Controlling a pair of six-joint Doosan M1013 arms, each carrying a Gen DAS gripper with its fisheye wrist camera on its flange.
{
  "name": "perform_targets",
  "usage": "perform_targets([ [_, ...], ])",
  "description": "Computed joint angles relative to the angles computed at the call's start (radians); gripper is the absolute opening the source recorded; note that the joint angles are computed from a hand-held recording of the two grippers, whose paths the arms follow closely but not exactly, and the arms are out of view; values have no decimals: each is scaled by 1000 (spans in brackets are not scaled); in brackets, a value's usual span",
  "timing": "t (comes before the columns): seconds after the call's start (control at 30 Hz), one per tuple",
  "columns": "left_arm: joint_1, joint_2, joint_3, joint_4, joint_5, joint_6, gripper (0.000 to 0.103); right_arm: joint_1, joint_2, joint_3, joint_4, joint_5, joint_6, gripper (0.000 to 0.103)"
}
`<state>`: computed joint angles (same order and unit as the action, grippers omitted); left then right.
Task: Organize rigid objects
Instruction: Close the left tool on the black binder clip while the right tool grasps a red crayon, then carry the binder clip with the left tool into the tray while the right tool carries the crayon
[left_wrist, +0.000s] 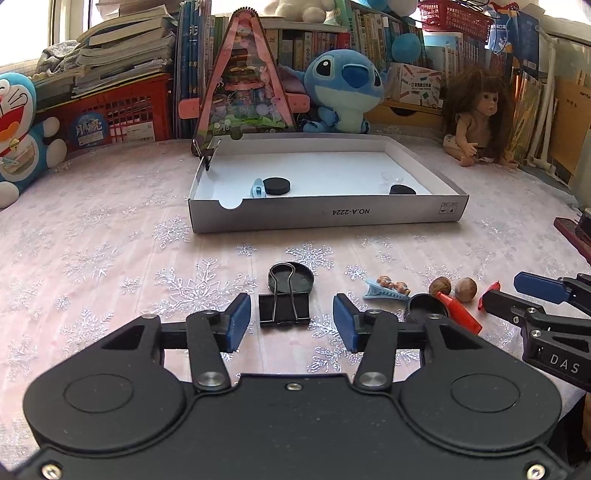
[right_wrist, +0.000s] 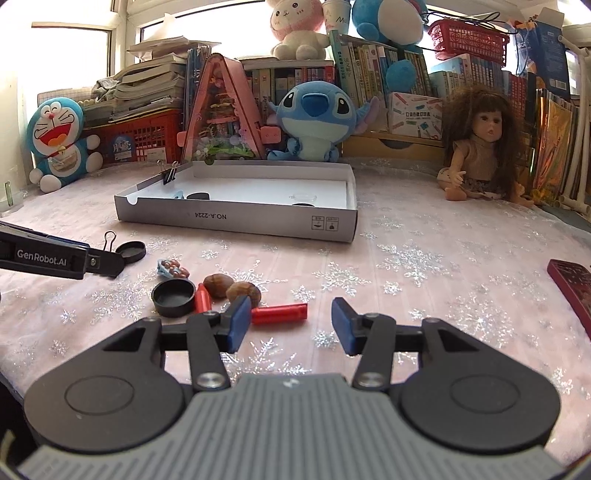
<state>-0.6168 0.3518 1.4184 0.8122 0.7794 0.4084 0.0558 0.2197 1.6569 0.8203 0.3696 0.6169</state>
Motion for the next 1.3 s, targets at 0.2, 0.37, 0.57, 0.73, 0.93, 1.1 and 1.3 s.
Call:
perform_targets([
  [0.2,3,16,-14,-5,15,-2,47,8,2,3,21,-7,-61,67],
  [0.37,6,20,-16,-12,14,6,47,11,9,-6,-2,0,-48,68],
  [0.57,5,24,-20,-12,17,10,47,10,21,-24,-39,25,2,69],
  [0.73,6,26,-21,-10,14,12,47,11,28,-34,-71,32,50,71],
  [0.93,7,25,-18,-12,4,13,46,13,30,-36,-83,34,41,74],
  [1.1,7,25,-17,-11,0,11,44,15,30,-36,-90,30,49,74],
  [1.3,10,19,-9,-10,-12,1,30,13,27,-35,-75,44,41,53],
])
